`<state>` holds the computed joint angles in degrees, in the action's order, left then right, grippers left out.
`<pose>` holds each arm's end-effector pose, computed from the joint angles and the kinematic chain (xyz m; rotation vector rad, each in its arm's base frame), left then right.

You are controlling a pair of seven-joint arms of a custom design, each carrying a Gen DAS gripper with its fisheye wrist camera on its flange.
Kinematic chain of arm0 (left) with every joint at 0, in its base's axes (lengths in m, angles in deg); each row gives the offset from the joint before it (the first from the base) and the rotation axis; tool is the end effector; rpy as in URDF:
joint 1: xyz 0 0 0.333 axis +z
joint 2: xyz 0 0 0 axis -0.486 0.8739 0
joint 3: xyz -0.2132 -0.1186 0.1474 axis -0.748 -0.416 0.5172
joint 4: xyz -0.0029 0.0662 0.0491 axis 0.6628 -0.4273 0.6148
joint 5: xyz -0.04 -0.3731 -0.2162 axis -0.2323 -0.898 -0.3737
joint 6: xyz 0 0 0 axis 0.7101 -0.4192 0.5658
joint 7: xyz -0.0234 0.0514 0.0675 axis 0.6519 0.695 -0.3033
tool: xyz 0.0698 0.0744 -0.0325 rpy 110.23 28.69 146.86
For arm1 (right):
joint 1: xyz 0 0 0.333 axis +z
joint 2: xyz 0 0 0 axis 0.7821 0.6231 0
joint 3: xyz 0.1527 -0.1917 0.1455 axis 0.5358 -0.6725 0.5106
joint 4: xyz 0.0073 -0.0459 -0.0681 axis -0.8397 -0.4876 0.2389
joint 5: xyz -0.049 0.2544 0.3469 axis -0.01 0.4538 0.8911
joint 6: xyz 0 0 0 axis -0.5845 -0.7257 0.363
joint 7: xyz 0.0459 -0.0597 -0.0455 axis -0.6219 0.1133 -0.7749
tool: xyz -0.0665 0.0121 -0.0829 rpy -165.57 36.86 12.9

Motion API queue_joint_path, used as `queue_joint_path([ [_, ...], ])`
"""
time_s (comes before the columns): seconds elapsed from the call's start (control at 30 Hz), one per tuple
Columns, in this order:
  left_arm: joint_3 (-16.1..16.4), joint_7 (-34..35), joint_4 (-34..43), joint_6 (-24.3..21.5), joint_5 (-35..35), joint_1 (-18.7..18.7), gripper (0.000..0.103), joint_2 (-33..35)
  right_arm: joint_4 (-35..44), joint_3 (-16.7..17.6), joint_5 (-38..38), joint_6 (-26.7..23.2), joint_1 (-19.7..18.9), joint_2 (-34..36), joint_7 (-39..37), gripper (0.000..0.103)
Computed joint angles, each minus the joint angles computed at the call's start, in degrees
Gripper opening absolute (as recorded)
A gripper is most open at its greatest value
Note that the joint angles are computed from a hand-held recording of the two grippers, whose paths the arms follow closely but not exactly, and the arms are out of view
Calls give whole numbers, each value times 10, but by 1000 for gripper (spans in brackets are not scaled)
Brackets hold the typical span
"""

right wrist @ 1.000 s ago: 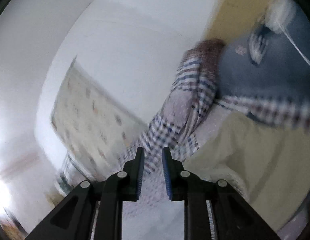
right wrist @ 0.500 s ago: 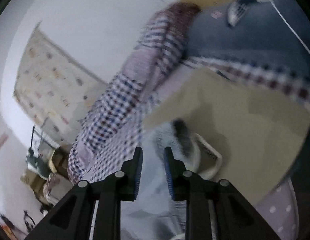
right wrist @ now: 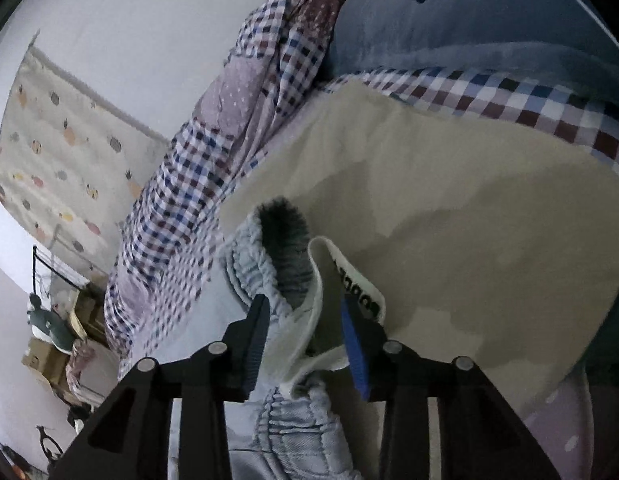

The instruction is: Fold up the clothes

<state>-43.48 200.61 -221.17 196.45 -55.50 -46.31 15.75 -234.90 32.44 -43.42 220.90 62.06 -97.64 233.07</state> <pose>0.4175 -0.0944 0.5022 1.8910 -1.8986 1.5116 0.3884 0.2289 0.4948 -0.8993 1.9735 -0.2469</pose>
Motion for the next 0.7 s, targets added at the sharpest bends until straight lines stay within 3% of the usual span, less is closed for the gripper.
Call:
queue_joint_path([
  [0.07, 1, -2, -3, -1, 1, 1, 79, -3, 3, 2, 0, 0, -3, 10, 2, 29],
  [0.13, 4, -3, -5, -3, 0, 3, 79, -7, -2, 18, -3, 16, -21, 9, 26, 7],
  [0.17, 6, -4, -5, -4, 0, 4, 79, -8, -7, 30, -5, 27, -35, 4, 43, 3],
  [0.3, 12, -4, -8, -7, -3, 8, 79, -15, -14, 85, -19, 75, -91, -32, 98, 2],
  [0.43, 19, -2, -12, -12, -6, 14, 79, -23, 13, 171, -7, 157, -172, -42, 141, 2],
  [0.57, 23, -5, -18, -18, -7, 22, 79, -31, 81, 267, 29, 221, -253, -2, 132, 2],
  [0.7, 31, -7, -22, -27, -9, 32, 79, -37, 181, 370, 44, 228, -329, 86, 86, 2],
])
